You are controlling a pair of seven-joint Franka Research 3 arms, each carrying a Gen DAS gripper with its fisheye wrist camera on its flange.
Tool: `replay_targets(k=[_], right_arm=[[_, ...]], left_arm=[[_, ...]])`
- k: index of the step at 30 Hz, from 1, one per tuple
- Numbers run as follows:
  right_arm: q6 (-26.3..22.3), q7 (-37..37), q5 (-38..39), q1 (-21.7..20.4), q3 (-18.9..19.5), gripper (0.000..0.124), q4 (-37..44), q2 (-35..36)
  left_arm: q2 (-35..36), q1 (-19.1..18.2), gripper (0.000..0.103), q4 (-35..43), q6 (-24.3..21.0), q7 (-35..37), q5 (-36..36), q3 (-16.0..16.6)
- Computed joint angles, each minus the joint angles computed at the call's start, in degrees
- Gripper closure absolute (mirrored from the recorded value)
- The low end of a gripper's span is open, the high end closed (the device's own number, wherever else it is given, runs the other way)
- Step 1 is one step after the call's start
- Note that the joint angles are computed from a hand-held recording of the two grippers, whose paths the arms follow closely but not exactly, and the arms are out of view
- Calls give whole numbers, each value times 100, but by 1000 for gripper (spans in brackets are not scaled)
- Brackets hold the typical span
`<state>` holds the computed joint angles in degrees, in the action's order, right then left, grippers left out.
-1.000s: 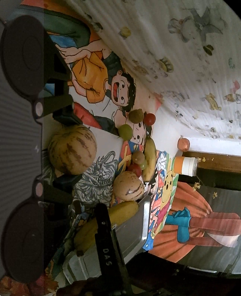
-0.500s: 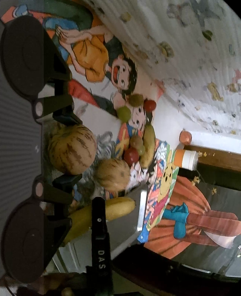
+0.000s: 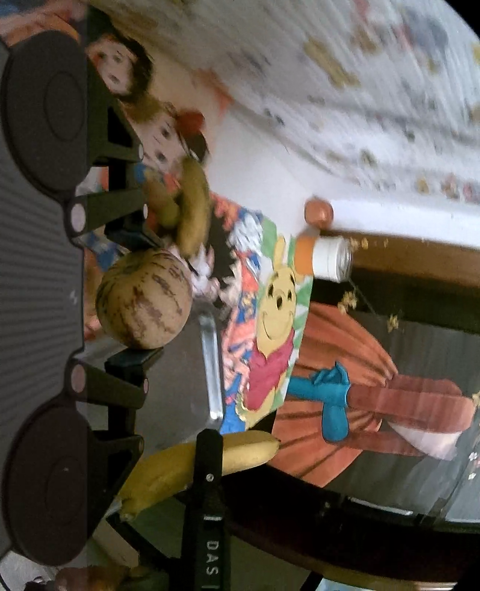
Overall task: Organize fruits
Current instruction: 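Carry the melon with the left tool while the right tool carries the banana, both releasing onto the tray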
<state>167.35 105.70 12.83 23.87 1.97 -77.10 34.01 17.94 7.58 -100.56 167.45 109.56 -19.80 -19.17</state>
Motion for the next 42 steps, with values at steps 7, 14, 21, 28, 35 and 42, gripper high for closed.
replay_targets(k=[7, 14, 21, 28, 35, 42], right_arm=[[-429, 316, -109, -151, -255, 89, 651, 594], [-714, 465, -228, -259, -291, 89, 1010, 950], [-662, 366, -311, -303, -238, 90, 1290, 1177], [-720, 326, -291, -305, -234, 91, 1489, 1299], [-399, 498, -285, -219, -338, 85, 938, 967], [13, 852, -512, 52, -667, 65, 163, 438]], left_arm=[[1114, -451, 45, 1520, -748, -408, 698, 136], [2079, -760, 45, 2841, -1527, -605, 1233, 223], [2491, -840, 45, 3391, -1879, -588, 1362, 217], [2579, -877, 44, 3505, -1982, -576, 1380, 222], [2509, -853, 38, 3395, -1965, -512, 1334, 193], [2093, -772, 20, 2802, -1492, -559, 1256, 166]])
